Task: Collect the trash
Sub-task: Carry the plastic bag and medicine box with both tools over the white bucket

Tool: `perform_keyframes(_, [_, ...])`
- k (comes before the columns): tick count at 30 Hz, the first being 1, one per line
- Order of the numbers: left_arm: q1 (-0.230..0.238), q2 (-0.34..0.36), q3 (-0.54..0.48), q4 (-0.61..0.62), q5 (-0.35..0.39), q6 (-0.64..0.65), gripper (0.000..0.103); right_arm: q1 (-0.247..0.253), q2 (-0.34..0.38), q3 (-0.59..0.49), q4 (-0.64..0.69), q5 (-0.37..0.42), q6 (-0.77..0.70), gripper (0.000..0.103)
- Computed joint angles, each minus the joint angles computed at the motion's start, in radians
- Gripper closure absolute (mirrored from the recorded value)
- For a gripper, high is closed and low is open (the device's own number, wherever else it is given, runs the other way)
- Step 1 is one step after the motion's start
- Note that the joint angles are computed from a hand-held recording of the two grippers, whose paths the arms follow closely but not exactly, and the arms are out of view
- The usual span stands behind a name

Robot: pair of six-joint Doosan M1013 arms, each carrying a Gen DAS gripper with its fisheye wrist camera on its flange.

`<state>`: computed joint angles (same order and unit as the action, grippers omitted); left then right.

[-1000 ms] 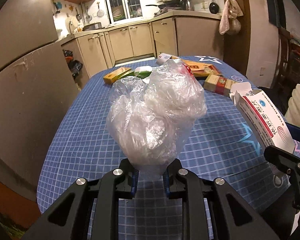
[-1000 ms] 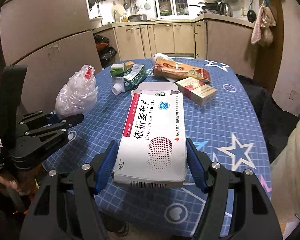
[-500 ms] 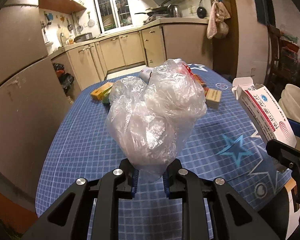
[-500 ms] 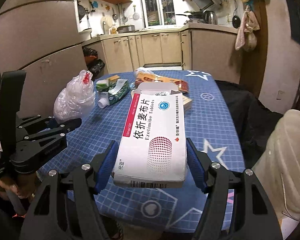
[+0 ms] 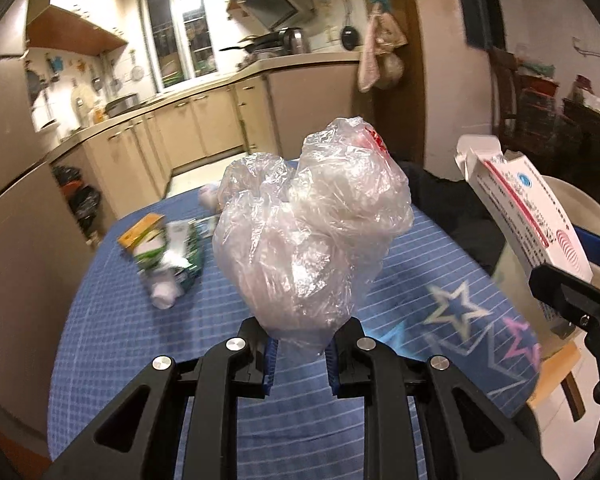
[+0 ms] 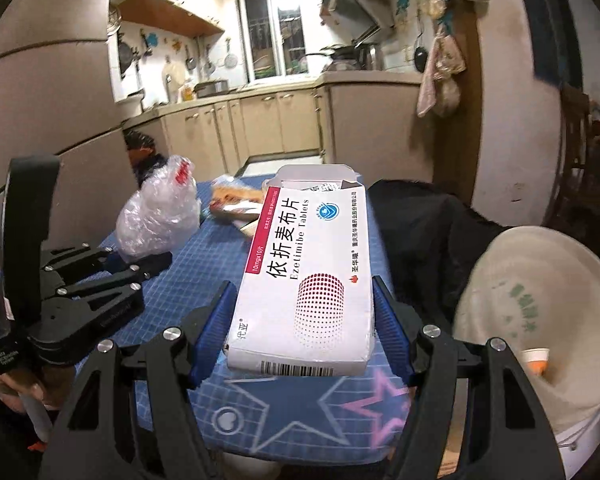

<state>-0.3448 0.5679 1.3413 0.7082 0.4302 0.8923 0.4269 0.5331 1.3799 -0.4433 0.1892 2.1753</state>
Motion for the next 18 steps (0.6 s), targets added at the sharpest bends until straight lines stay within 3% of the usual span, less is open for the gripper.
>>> perform_keyframes(4, [-0.019,0.021,-0.043,-0.083,-0.026,0.114,0.081,-0.012,-0.027,0.037,-0.338,-0.002,0.359,0.039])
perform_keyframes(9, [-0.042,0.036,-0.084,-0.194,-0.056,0.250,0.081,-0.030,-0.058,0.075,-0.644,0.023,0.686,0.039])
perform_keyframes(13, [-0.062,0.052,-0.124,-0.307,-0.070,0.388,0.081,-0.043,-0.079,0.100,-0.801,0.054,0.850,0.039])
perform_keyframes(18, [-0.083,0.079,-0.185,-0.534,-0.054,0.626,0.081,-0.059,-0.103,0.136,-0.930,0.104,0.997,0.039])
